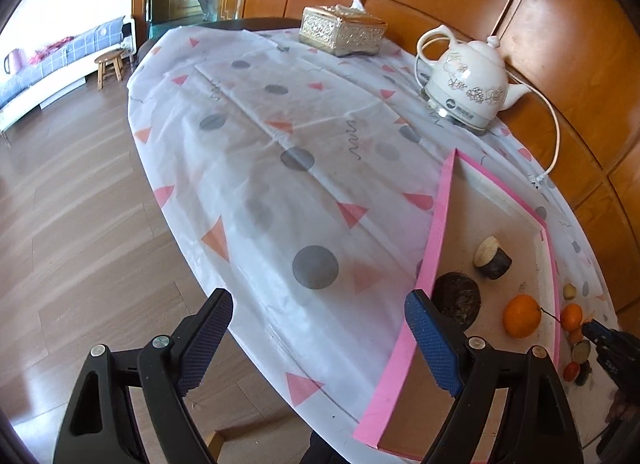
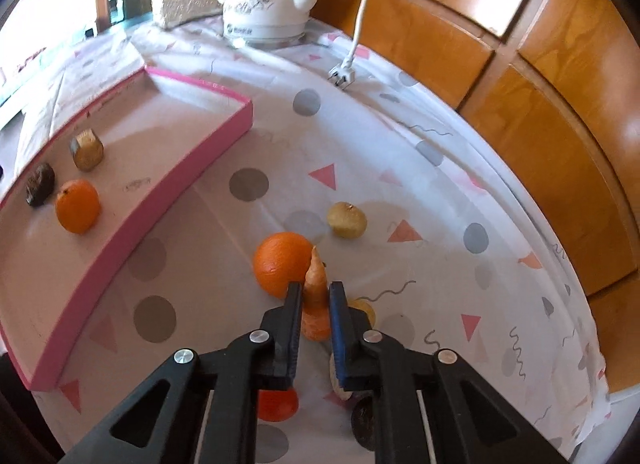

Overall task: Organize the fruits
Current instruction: 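Reach the right gripper to the carrot and close on it, then carry the carrot over the pink tray and open the right gripper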

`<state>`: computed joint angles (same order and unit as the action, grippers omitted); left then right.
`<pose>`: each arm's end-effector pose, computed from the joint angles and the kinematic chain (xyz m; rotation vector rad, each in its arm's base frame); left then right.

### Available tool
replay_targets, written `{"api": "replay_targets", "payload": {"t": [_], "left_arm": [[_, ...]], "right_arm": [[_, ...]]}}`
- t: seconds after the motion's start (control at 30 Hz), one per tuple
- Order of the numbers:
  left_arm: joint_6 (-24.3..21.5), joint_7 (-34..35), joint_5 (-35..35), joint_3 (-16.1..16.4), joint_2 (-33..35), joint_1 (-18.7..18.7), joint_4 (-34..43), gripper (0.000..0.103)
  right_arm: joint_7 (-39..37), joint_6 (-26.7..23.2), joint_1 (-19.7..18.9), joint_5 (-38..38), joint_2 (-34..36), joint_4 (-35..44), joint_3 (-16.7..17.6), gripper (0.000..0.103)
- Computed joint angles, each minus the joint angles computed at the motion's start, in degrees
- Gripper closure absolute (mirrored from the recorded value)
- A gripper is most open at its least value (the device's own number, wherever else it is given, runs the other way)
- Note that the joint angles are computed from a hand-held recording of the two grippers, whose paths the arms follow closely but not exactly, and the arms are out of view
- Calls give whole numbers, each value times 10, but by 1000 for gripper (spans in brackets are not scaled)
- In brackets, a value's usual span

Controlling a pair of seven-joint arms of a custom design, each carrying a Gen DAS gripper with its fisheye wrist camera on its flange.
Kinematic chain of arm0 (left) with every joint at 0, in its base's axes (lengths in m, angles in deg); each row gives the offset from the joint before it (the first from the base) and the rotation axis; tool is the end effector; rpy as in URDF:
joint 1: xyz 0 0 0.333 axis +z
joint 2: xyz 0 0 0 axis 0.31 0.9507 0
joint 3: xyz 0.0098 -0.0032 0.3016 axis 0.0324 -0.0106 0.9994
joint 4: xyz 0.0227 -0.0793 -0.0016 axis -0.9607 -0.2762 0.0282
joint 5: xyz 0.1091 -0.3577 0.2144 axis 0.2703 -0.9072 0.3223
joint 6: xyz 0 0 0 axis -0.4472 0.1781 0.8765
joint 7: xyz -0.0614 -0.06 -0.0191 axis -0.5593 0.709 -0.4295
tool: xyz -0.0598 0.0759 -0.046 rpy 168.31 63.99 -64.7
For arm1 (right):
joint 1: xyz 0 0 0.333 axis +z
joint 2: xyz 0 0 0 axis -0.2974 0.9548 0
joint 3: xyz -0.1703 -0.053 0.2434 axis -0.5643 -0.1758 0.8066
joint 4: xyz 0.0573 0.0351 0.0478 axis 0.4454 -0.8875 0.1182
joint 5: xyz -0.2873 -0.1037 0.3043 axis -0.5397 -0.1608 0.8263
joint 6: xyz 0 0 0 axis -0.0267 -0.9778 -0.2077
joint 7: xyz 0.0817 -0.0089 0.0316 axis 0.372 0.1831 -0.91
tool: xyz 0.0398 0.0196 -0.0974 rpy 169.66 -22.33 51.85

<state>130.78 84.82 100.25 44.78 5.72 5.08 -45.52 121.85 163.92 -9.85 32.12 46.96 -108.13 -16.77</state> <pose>0.5853 -0.2756 0.4040 -2.2971 1.4441 -0.7259 0.6736 0.0296 0.4248 -2.3412 1.4731 -0.6831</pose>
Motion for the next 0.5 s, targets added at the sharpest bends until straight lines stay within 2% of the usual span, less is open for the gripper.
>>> {"api": "replay_targets", "payload": {"t": [0.17, 0.3, 0.37, 0.5], "left_arm": [[2, 5, -5, -2, 2, 0, 0, 15], [6, 4, -6, -1, 0, 0, -3, 15], [8, -1, -4, 0, -3, 0, -6, 15], [11, -11, 4, 1, -9, 0, -12, 15]], "right_arm": [[19, 26, 1, -1, -25, -28, 1, 90], [16, 35, -5, 28, -48, -49, 12, 90], [5, 40, -9, 52, -61, -61, 18, 90], [-44, 35, -16, 149, -82, -73, 34, 90]]}}
